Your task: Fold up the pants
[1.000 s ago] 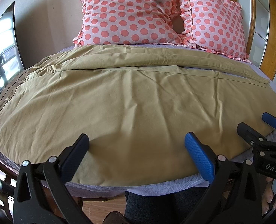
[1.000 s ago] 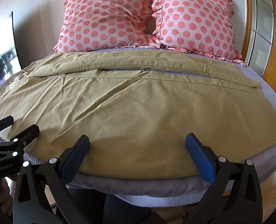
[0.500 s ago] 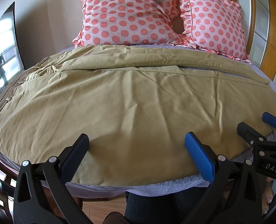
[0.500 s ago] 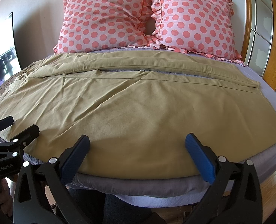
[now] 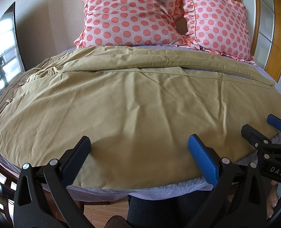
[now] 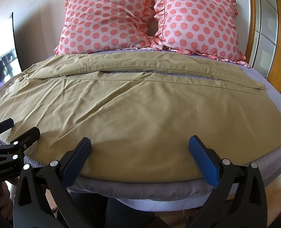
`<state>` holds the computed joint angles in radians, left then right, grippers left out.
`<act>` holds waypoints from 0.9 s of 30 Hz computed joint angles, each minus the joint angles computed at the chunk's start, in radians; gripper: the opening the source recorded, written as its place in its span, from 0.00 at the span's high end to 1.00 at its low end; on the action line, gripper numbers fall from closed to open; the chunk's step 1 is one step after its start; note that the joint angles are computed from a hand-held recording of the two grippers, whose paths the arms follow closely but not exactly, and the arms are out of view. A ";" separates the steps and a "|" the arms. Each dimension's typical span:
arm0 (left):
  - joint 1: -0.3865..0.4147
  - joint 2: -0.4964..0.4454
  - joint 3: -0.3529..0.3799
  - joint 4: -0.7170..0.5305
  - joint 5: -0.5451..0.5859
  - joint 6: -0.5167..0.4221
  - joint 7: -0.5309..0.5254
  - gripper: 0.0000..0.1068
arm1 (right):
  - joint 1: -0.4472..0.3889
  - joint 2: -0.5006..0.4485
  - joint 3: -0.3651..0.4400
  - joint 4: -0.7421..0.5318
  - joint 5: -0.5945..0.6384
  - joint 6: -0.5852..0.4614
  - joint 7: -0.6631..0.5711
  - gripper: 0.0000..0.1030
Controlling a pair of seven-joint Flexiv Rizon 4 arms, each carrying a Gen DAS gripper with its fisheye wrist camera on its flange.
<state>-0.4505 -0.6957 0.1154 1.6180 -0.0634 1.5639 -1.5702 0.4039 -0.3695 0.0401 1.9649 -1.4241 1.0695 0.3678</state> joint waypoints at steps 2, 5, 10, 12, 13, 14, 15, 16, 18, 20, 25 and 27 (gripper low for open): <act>0.000 0.000 0.000 0.000 0.001 0.000 -0.001 0.05 | 0.000 0.000 0.000 0.000 0.000 0.000 0.000 0.01; 0.001 0.000 0.000 0.000 0.002 0.000 -0.001 0.05 | 0.000 0.000 0.000 0.000 0.000 0.000 0.000 0.01; 0.001 0.000 -0.001 -0.001 0.003 0.000 -0.001 0.05 | 0.000 0.000 0.000 0.000 -0.002 0.000 0.001 0.01; 0.001 0.000 -0.001 -0.001 0.003 0.000 -0.002 0.05 | 0.000 0.000 0.000 0.000 -0.002 0.000 0.002 0.01; 0.001 0.000 -0.001 0.000 0.003 0.001 -0.002 0.05 | -0.001 0.000 0.000 0.000 -0.002 0.000 0.002 0.01; 0.001 0.000 -0.001 0.000 0.003 0.001 -0.002 0.05 | -0.001 0.000 0.000 0.000 -0.002 0.000 0.002 0.01; 0.001 0.000 -0.001 0.000 0.003 0.001 -0.002 0.05 | -0.001 0.000 0.000 0.000 -0.004 0.000 0.003 0.01; 0.001 0.000 -0.001 0.000 0.003 0.001 -0.002 0.05 | -0.001 0.000 0.000 0.000 -0.004 0.000 0.003 0.01; 0.001 0.000 -0.001 0.000 0.003 0.001 -0.002 0.05 | -0.001 0.000 0.000 0.000 -0.005 0.000 0.004 0.01; 0.001 0.000 -0.001 0.000 0.003 0.001 -0.002 0.05 | -0.001 0.000 -0.001 0.000 -0.014 0.001 0.010 0.01; 0.011 0.002 -0.014 0.000 0.003 -0.004 0.007 0.05 | -0.024 0.010 0.001 0.008 -0.047 0.037 0.002 0.01; 0.033 0.007 -0.040 -0.005 0.000 -0.028 0.031 0.05 | -0.047 0.022 0.003 0.010 0.003 0.066 -0.055 0.01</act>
<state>-0.4178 -0.6891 0.0750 1.6130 -0.0630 1.5360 -1.5394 0.3566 -0.3477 0.0432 1.9748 -1.4213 1.1357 0.3124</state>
